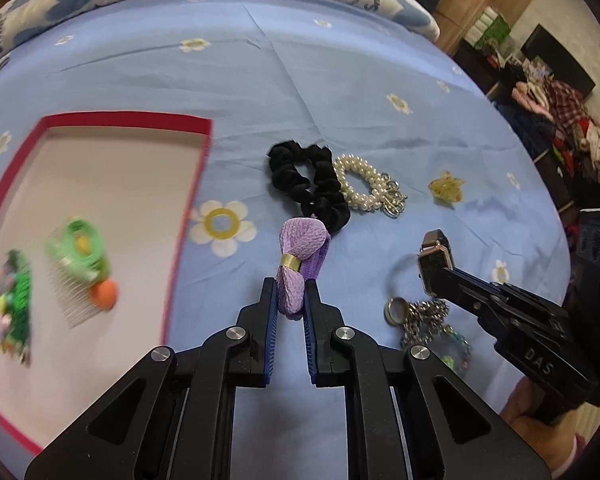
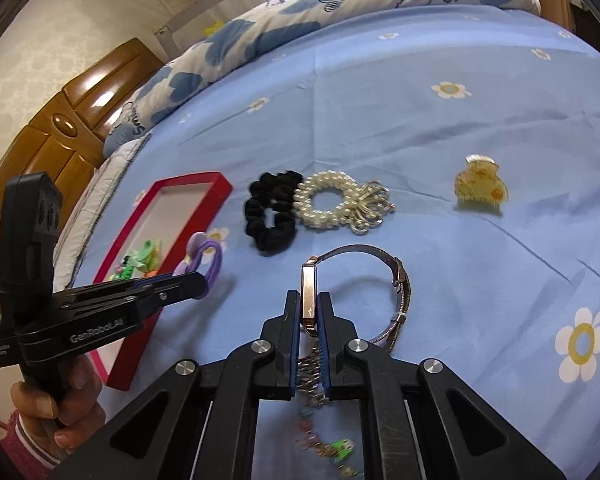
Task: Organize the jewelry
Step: 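Grasp the purple bow hair tie with the left tool while the right tool grasps the silver watch, then carry the purple bow tie with the left tool while the right tool carries the watch into the box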
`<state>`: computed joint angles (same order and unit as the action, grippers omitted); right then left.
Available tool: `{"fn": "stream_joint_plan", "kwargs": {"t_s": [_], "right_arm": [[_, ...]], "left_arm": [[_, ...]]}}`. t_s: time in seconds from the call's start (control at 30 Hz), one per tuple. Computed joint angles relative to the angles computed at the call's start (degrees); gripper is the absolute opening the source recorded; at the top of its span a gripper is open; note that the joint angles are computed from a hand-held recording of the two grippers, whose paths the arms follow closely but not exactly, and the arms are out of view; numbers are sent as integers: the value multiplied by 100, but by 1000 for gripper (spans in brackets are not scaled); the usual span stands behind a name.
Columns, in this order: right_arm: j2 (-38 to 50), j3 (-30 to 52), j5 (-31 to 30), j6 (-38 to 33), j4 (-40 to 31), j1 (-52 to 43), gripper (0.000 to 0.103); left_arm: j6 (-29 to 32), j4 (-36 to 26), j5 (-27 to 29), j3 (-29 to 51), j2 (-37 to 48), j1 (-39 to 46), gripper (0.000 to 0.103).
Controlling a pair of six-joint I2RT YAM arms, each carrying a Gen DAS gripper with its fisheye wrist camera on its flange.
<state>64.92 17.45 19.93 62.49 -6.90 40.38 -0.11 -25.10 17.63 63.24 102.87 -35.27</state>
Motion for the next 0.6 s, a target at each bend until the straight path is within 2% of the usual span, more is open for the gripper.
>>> {"fn": "stream_joint_plan", "kwargs": {"t_s": [0.33, 0.6], "right_arm": [[454, 749, 249, -95, -83, 577, 8], [1157, 1444, 272, -303, 74, 948, 8]], "left_arm": [[61, -94, 243, -767, -1150, 738, 11], [242, -219, 405, -1100, -1580, 1457, 11]]}}
